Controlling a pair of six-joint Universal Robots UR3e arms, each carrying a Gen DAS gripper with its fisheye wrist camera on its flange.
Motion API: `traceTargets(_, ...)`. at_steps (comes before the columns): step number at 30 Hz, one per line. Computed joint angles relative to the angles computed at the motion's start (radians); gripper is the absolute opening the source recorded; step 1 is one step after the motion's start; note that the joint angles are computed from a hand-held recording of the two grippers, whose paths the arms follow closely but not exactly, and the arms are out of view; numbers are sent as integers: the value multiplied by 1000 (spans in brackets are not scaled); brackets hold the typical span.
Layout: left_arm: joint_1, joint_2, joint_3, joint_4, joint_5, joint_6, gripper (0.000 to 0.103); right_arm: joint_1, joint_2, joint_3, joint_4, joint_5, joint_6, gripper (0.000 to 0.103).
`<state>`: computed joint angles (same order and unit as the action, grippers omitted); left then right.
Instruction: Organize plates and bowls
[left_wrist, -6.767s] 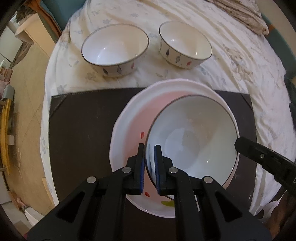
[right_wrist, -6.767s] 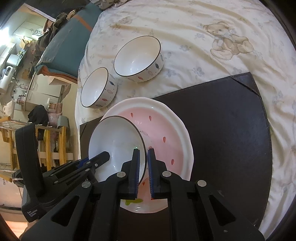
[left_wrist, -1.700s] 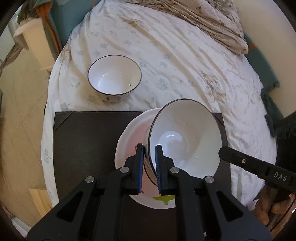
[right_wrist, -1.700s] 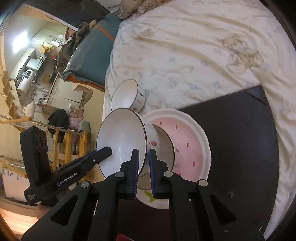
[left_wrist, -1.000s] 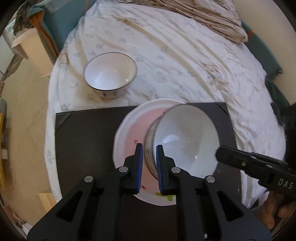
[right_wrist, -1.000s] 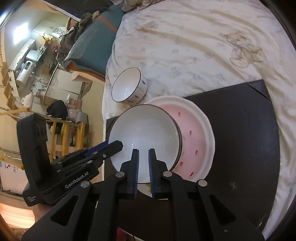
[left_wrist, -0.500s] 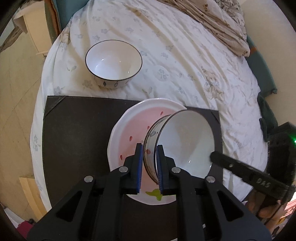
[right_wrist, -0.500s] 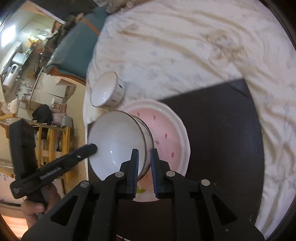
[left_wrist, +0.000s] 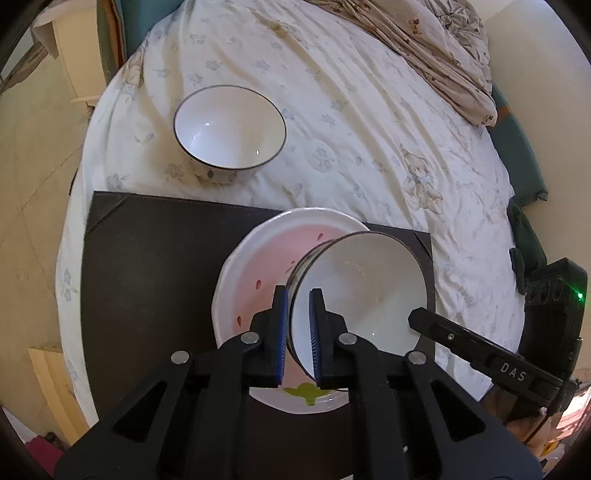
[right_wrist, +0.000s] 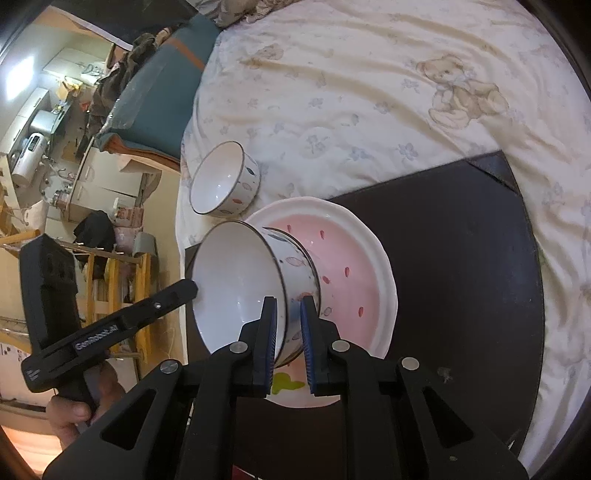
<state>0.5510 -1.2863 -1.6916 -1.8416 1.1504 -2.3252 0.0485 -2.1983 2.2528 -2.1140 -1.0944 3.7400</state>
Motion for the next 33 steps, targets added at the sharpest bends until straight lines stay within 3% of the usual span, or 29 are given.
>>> traceTargets(5,49,3,61,14,-13,29,10,-15,-10,-17,14,3,-7,16)
traceTargets(7,42,-33,87,99,-7,10,23,16,24,-87,38,-52,-22,16)
traceTargets(9,22,-61,66,272,29,-68,53,25,83,-167,66,-78,-33,16)
traceTargets(12,18,-107,38,463,61,-188,57,32,191,-268,73,-95,-51,16)
traceTargets(19,-7,-305,164,467,86,-303,63,47,515,-523,102,-127,-66,17)
traceTargets(20,-18,-329,180,467,95,-322,63,54,556,-562,111,-137,-69,23)
traceTargets(22,-48,-408,242,448,122,-368,63,61,628,-629,115,-142,-79,57)
traceTargets(23,-60,-434,266,436,127,-377,63,64,659,-657,106,-145,-76,80)
traceTargets(29,-173,-563,350,510,215,-417,63,83,879,-867,121,-111,-46,79)
traceTargets(33,-227,-629,379,526,261,-416,63,117,1046,-1035,203,-113,-43,63)
